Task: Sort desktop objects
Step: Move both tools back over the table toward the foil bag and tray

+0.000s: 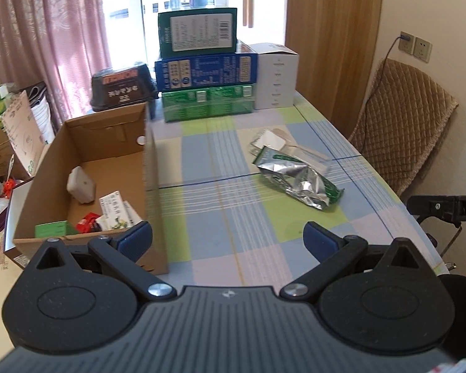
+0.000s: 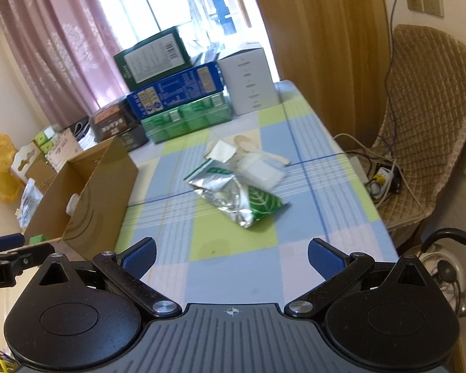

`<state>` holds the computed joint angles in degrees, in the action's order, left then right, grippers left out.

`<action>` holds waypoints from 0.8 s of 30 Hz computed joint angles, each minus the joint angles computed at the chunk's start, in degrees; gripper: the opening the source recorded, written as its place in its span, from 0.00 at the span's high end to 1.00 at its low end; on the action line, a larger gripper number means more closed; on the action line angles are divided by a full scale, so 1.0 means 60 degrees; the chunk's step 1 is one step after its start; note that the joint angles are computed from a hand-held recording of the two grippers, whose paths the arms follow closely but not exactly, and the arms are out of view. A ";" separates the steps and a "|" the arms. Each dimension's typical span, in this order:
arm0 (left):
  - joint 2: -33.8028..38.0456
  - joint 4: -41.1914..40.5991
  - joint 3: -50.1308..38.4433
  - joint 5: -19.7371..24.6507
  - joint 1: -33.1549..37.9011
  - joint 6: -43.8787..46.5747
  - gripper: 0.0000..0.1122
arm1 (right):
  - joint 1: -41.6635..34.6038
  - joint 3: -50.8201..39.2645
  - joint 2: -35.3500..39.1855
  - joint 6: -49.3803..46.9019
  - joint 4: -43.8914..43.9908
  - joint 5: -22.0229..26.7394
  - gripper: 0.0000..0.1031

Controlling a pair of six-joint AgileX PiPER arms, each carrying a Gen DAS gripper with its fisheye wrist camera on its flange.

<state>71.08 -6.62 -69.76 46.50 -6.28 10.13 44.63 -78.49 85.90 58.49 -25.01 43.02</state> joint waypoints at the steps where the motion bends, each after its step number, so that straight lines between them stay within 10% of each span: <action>1: 0.0077 0.0121 -0.0042 -0.0014 -0.0157 -0.0153 0.10 | -0.0114 0.0073 -0.0066 -0.0101 0.0072 -0.0033 0.02; 24: 0.2143 0.0912 -0.0955 -0.0314 -0.2422 -0.2061 0.10 | -0.1897 0.0547 0.0036 -0.3262 0.1701 -0.0053 0.02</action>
